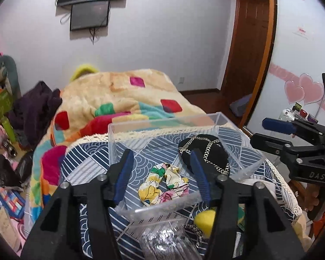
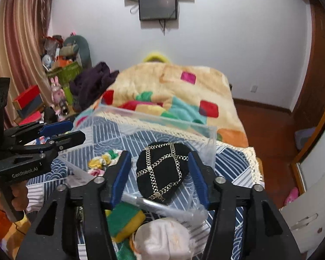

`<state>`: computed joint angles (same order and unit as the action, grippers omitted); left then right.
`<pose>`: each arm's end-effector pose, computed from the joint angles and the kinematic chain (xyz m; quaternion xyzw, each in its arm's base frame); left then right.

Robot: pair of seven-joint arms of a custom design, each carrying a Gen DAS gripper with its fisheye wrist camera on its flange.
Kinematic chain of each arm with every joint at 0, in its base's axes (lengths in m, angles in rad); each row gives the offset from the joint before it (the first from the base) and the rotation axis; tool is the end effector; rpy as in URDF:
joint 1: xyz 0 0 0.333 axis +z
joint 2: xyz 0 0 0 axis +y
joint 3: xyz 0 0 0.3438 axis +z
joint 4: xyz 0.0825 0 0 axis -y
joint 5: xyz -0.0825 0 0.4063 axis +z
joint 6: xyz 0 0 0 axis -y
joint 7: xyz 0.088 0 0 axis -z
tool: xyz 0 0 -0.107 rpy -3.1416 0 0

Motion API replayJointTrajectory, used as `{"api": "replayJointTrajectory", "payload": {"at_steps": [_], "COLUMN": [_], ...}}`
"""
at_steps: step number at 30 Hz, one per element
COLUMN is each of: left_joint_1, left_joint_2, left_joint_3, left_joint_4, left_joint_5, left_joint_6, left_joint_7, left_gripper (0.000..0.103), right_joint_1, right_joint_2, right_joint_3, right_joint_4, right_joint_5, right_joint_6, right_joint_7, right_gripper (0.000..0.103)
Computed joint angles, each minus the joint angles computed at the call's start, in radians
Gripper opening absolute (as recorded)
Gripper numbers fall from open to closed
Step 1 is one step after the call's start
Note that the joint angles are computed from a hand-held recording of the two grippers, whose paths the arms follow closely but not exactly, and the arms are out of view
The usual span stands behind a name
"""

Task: Organize soft objects
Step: 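Drop black hat into clear box with right tool while left tool drops floral cloth, then grasp white drawstring pouch with right tool while left tool grasps yellow ball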

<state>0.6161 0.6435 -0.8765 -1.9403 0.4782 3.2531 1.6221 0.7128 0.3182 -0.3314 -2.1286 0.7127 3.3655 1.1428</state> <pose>0.6797 -0.1319 0.3758 -0.4592 0.7542 -0.4245 0.2003 0.6041 0.1803 0.3797 -0.6667 0.6008 -0.2864 0.3353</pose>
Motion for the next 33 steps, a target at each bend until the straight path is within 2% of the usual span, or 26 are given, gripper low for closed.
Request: {"api": "replayJointTrajectory", "payload": {"at_steps": [3, 5, 6, 7, 8, 11, 14, 20, 22, 27, 31, 33], "left_joint_1": [0.041, 0.072, 0.086, 0.092, 0.095, 0.074, 0.067, 0.109, 0.098, 0.106, 0.047, 0.039], "left_joint_2": [-0.021, -0.022, -0.023, -0.025, -0.027, -0.047, -0.044, 0.021, 0.025, 0.067, 0.053, 0.060], "left_joint_3": [-0.030, -0.056, -0.067, -0.072, -0.073, -0.045, -0.038, -0.091, -0.084, -0.114, -0.063, -0.058], "left_joint_4": [-0.047, -0.071, -0.081, -0.087, -0.097, -0.114, -0.126, -0.151, -0.160, -0.153, -0.134, -0.127], "left_joint_5": [0.020, 0.044, 0.056, 0.066, 0.074, 0.093, 0.102, 0.078, 0.061, 0.029, -0.027, -0.053], "left_joint_6": [0.030, 0.040, 0.036, 0.033, 0.036, 0.037, 0.022, -0.034, -0.028, -0.070, -0.080, -0.093], "left_joint_7": [-0.010, -0.032, -0.043, -0.052, -0.058, -0.080, -0.084, -0.029, -0.008, 0.061, 0.086, 0.104], "left_gripper": [0.069, 0.081, 0.091, 0.096, 0.097, 0.097, 0.097, 0.097, 0.089, 0.071, 0.067, 0.064], "right_joint_1": [0.016, -0.042, -0.067, -0.079, -0.096, -0.175, -0.193, -0.289, -0.306, -0.334, -0.361, -0.358], "right_joint_2": [-0.011, -0.032, -0.036, -0.039, -0.039, -0.049, -0.045, -0.043, -0.042, -0.028, -0.024, -0.022], "right_joint_3": [0.010, 0.083, 0.114, 0.131, 0.153, 0.234, 0.267, 0.360, 0.375, 0.393, 0.406, 0.399], "right_joint_4": [-0.025, -0.057, -0.071, -0.080, -0.088, -0.124, -0.140, -0.190, -0.204, -0.236, -0.260, -0.263], "right_joint_5": [0.030, 0.003, -0.008, -0.004, -0.005, -0.053, -0.006, -0.014, -0.020, -0.061, -0.118, -0.125], "right_joint_6": [0.074, 0.124, 0.154, 0.173, 0.193, 0.233, 0.261, 0.269, 0.257, 0.241, 0.242, 0.240], "right_joint_7": [-0.030, -0.019, -0.012, -0.015, -0.008, 0.056, 0.034, 0.093, 0.120, 0.191, 0.259, 0.271], "right_gripper": [0.064, 0.069, 0.069, 0.070, 0.072, 0.079, 0.080, 0.080, 0.080, 0.080, 0.080, 0.078]}}
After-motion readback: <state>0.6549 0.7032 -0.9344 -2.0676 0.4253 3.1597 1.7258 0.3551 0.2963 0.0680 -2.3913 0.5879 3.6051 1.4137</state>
